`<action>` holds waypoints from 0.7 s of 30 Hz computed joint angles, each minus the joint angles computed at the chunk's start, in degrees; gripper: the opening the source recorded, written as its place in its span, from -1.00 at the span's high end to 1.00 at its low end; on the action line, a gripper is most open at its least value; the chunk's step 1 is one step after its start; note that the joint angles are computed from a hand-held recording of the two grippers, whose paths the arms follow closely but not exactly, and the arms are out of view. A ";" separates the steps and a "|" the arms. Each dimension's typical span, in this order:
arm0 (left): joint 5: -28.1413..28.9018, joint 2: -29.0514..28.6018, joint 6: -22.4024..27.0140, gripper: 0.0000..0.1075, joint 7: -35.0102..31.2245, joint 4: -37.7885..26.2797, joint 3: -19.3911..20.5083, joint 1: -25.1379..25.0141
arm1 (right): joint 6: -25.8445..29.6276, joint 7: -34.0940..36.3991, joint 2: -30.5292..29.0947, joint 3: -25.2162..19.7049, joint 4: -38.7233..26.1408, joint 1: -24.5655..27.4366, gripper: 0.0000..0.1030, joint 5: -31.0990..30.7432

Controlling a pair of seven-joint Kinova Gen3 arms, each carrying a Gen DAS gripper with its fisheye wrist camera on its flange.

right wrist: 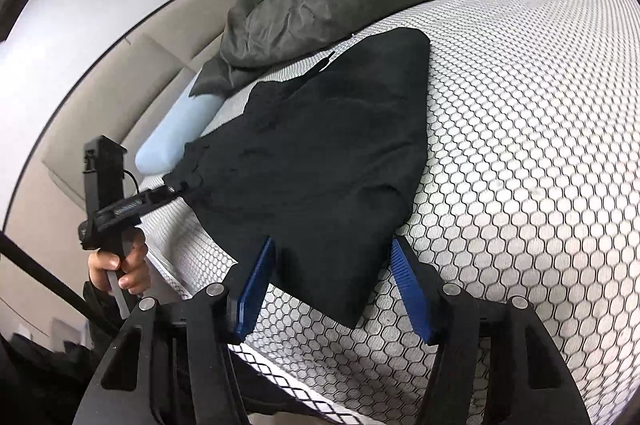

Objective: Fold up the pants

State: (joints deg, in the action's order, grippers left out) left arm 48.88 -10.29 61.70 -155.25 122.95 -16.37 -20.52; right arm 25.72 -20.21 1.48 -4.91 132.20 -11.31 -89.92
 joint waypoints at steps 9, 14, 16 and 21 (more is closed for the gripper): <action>-6.44 15.24 -9.99 0.47 20.38 -14.97 13.58 23.19 | 5.05 0.38 1.71 1.75 0.99 2.37 0.12 -3.25; -10.44 23.42 -11.75 1.00 31.10 -20.23 12.85 26.87 | 5.46 -1.42 1.74 1.97 1.40 3.20 0.92 -1.07; -9.49 24.49 -10.55 1.00 31.61 -21.32 16.96 21.82 | 5.13 -1.29 0.09 1.80 2.94 3.26 0.94 -0.88; -11.73 22.28 -10.92 0.95 32.83 -20.12 18.95 19.33 | 3.02 -9.76 -3.55 0.71 4.02 2.16 0.87 6.67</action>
